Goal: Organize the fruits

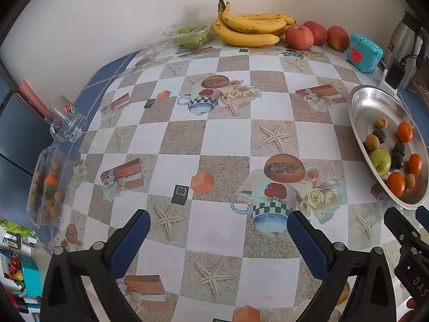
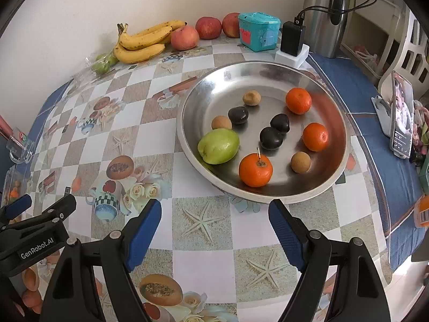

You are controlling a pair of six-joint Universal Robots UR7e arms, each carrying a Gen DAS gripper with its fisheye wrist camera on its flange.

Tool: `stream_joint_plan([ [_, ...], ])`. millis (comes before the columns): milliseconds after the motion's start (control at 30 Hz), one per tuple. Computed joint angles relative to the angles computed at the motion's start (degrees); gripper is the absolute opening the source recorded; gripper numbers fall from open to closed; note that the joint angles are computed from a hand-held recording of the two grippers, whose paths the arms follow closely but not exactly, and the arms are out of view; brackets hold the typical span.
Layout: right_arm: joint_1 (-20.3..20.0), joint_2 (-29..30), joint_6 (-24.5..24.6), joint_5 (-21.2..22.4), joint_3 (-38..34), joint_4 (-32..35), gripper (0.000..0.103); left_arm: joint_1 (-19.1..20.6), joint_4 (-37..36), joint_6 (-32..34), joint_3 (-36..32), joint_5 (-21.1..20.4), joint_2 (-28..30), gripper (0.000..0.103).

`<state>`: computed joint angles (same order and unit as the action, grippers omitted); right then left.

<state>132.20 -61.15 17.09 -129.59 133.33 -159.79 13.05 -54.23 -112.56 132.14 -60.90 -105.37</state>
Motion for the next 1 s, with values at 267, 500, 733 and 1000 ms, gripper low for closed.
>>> stream_joint_plan([
  [267,-0.2,0.0,-0.3,0.5,0.1,-0.1,0.083,0.0,-0.4,0.4,0.1,0.0,-0.3,0.103],
  [500,-0.2,0.1,-0.2,0.5,-0.1,0.3,0.083,0.0,-0.5,0.5,0.1,0.0,-0.2,0.103],
  [733,-0.3,0.2,-0.4,0.7,-0.1,0.4,0.083,-0.1,-0.7,0.6,0.3,-0.1,-0.3,0.103],
  [1000,-0.3,0.1,-0.4,0.7,-0.1,0.5,0.083,0.0,-0.7,0.8,0.2,-0.1,-0.4,0.103],
])
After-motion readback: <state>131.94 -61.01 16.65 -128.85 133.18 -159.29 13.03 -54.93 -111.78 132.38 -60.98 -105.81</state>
